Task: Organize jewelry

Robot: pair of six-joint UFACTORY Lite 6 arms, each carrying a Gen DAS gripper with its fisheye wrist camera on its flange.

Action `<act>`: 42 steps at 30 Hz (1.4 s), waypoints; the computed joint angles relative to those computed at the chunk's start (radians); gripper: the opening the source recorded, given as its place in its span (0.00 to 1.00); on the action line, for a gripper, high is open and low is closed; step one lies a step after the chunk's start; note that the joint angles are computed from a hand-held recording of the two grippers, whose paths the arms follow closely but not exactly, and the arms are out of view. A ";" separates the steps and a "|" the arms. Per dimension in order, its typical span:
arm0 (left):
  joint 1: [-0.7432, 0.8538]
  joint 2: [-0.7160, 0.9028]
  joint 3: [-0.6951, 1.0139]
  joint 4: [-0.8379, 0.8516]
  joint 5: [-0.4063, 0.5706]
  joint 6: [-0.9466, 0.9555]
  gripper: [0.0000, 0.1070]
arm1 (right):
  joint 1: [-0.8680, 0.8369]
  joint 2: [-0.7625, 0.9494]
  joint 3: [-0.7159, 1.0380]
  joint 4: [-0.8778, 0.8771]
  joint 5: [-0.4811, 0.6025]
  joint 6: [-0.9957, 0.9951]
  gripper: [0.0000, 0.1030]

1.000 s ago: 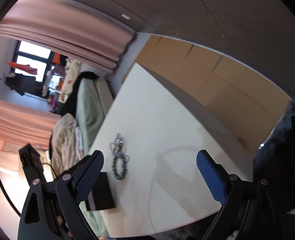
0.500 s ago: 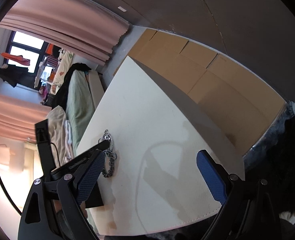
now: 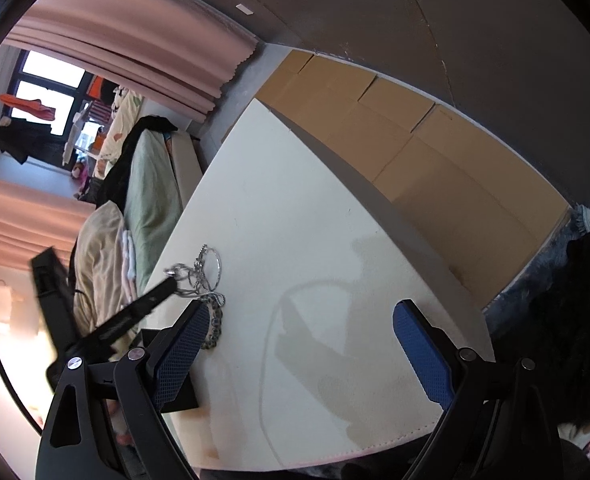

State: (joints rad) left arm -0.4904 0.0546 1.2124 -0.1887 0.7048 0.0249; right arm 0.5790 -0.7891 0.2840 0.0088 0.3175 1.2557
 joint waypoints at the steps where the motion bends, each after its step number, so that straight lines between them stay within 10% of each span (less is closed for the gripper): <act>1: 0.008 -0.017 0.001 -0.015 0.010 0.012 0.10 | 0.001 0.003 0.002 -0.002 -0.005 -0.002 0.92; 13: 0.140 -0.197 0.068 -0.129 0.141 0.151 0.10 | 0.071 0.210 0.146 -0.061 -0.088 -0.020 0.82; 23: 0.286 -0.281 0.134 -0.232 0.245 0.268 0.08 | 0.078 0.565 0.379 0.525 -0.098 -0.704 0.50; 42: 0.649 -0.320 0.289 -0.414 0.443 0.468 0.08 | 0.020 1.027 0.897 0.430 0.046 -0.754 0.29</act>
